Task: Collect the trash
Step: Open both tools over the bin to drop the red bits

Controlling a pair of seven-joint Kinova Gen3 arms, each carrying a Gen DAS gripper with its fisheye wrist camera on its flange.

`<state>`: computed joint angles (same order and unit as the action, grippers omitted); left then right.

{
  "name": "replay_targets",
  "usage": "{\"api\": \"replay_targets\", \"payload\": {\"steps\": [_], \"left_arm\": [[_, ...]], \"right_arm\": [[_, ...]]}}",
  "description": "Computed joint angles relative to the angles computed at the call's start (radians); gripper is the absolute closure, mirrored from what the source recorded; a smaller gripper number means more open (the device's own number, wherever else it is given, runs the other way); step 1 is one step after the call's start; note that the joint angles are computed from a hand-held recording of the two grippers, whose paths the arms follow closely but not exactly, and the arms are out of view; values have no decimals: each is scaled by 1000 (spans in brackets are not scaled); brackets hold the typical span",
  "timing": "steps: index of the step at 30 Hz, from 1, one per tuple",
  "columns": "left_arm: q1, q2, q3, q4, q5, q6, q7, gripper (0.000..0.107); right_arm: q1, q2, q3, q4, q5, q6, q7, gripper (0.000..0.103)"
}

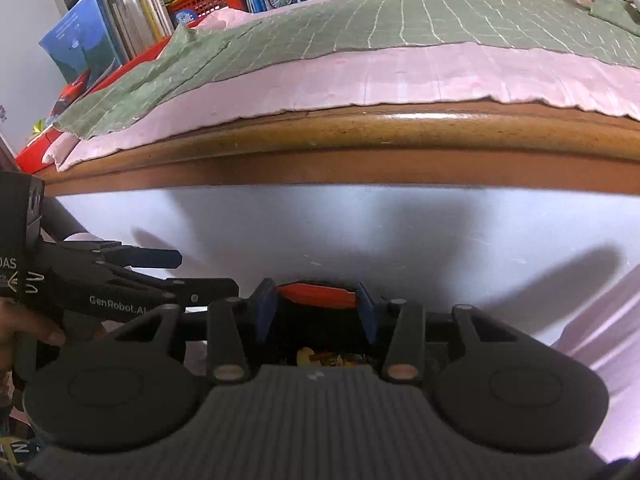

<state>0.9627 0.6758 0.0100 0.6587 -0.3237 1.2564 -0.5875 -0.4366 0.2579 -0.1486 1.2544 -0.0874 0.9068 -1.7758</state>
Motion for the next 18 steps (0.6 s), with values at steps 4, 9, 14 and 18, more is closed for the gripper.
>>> {"api": "replay_targets", "payload": {"steps": [4,9,14,18], "left_arm": [[-5,-12,-1,21,-1,-15,7,5],[-4,1,-5,-13,-8,19,13,5],[-10,0,-4,-12,-2,10,20,5],[-15,1,1,-15,4,-3,1,5]], "right_arm": [[-15,15,-1,-19,18,3,5,53],[-82,53,29,-85,125,76,-62,3],[-130,82,47,-132,217,151,-110,0],[-123,85,60,-134,216,161,-201,0]]}}
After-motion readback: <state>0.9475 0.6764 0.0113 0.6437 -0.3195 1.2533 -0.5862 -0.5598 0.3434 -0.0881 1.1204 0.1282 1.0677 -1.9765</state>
